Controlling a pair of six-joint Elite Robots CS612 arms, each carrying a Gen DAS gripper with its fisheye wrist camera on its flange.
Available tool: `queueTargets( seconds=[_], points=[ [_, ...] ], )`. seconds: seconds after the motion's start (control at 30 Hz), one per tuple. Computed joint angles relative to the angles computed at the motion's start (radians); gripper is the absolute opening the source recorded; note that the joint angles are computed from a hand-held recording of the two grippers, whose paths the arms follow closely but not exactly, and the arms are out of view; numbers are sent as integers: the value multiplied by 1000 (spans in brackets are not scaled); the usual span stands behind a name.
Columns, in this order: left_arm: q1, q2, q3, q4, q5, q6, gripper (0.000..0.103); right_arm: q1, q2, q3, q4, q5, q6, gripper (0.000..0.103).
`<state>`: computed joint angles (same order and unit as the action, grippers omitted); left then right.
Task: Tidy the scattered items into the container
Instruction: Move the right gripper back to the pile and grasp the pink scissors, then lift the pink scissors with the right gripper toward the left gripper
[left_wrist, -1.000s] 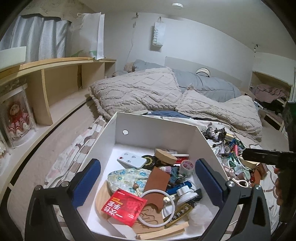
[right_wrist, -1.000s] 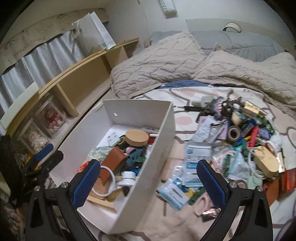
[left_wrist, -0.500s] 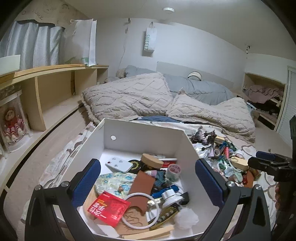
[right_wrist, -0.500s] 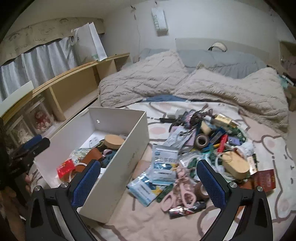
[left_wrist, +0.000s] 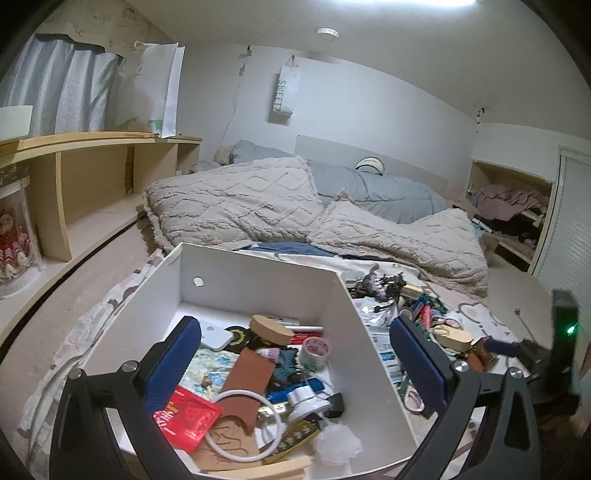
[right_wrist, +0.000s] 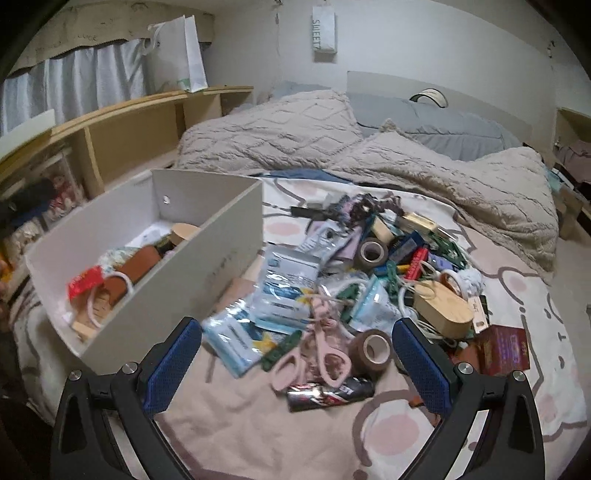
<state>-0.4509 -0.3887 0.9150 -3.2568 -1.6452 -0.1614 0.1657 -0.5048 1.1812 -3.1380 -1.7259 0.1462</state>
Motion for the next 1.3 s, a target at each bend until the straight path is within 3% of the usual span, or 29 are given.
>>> queueTargets(
  seconds=[0.03, 0.07, 0.17, 0.5, 0.6, 0.83, 1.3],
  points=[
    [0, 1, -2, -1, -4, -3, 103, -1, 4, -2, -5, 3, -17, 90],
    [0, 1, -2, -2, -8, -4, 103, -2, 9, -8, 4, 6, -38, 70],
    [-2, 1, 0, -10, -14, -5, 103, 0, 26, -40, 78, -13, -73, 45],
    [-4, 2, 2, -24, -33, -3, 103, -6, 89, -154, 258, -37, -121, 43],
    [-5, 4, -1, -17, -34, 2, 103, -1, 109, -186, 306, -78, -145, 28],
    [-5, 5, -3, -13, -38, 2, 103, 6, 97, -146, 262, -82, -187, 20],
    [-17, -8, 27, -56, -84, 19, 103, 7, 18, 25, 144, -16, -176, 19]
  ],
)
